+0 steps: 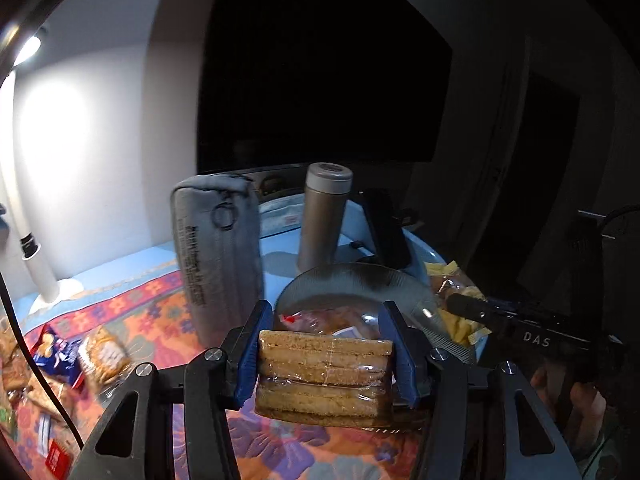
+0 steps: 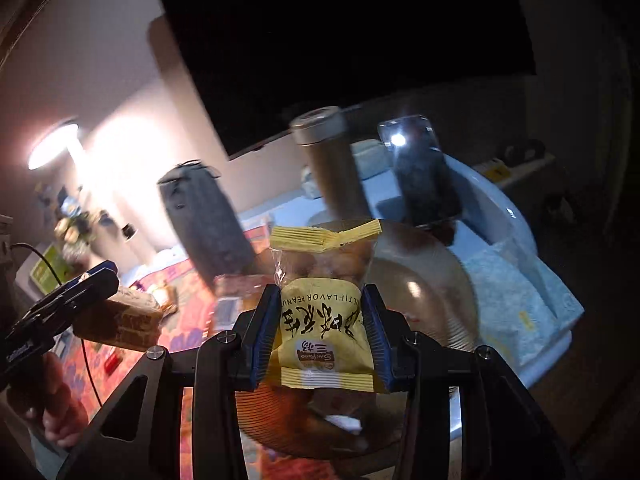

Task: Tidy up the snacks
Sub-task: 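Carry the bread loaf and yellow bag over the glass bowl and open both tools, then grasp the green-label cake with the left tool while the right grasps the red biscuit pack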

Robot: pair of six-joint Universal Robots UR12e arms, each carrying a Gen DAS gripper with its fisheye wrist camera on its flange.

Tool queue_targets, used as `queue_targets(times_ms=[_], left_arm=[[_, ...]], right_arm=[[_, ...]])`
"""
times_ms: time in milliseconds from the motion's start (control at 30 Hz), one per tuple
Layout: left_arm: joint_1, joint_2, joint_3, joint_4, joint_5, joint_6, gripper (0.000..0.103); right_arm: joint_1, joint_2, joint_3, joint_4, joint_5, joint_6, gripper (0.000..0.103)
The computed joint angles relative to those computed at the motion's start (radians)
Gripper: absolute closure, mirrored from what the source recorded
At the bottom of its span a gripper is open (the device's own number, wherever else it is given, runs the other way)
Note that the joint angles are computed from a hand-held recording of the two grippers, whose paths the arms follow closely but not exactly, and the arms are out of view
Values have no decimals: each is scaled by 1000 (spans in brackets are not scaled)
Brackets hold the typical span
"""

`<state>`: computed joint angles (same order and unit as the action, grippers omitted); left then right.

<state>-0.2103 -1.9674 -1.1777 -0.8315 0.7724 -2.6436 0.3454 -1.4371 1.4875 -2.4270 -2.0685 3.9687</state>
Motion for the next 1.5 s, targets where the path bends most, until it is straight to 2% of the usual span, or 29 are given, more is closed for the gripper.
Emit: queue_targets(times_ms=[133,300,333,367,433,600,800,1100,1300,1500], left_arm=[[-45,-30,46,-61,-24,16,50],[-77,-69,99,-127,-59,28,50],[-83,-77,108,-137,-51,21,49],[-89,-83,117,-142,-37,12,43],[-89,-91,128,-161,-23,-1,33],[-67,-89,118,-156,-44,-33,33],[-23,-59,72,-118,-63,-48,33],[54,-10,-10,-47,-68,-68,33],[125,23,-67,51,-23,-91,33],[221,28,-90,170,44,-200,33]], right_arm=[[-19,-18,25,31,-10,45,63],[-36,-15,27,56,10,43,61],[-39,-15,26,64,18,46,59],[-41,-17,30,58,25,45,52],[-39,-22,40,47,14,52,44],[-31,-28,48,34,12,49,44],[-11,-3,11,23,26,12,44],[36,74,-101,26,77,-105,44],[55,140,-185,38,157,-171,44],[68,223,-292,76,251,-230,44]])
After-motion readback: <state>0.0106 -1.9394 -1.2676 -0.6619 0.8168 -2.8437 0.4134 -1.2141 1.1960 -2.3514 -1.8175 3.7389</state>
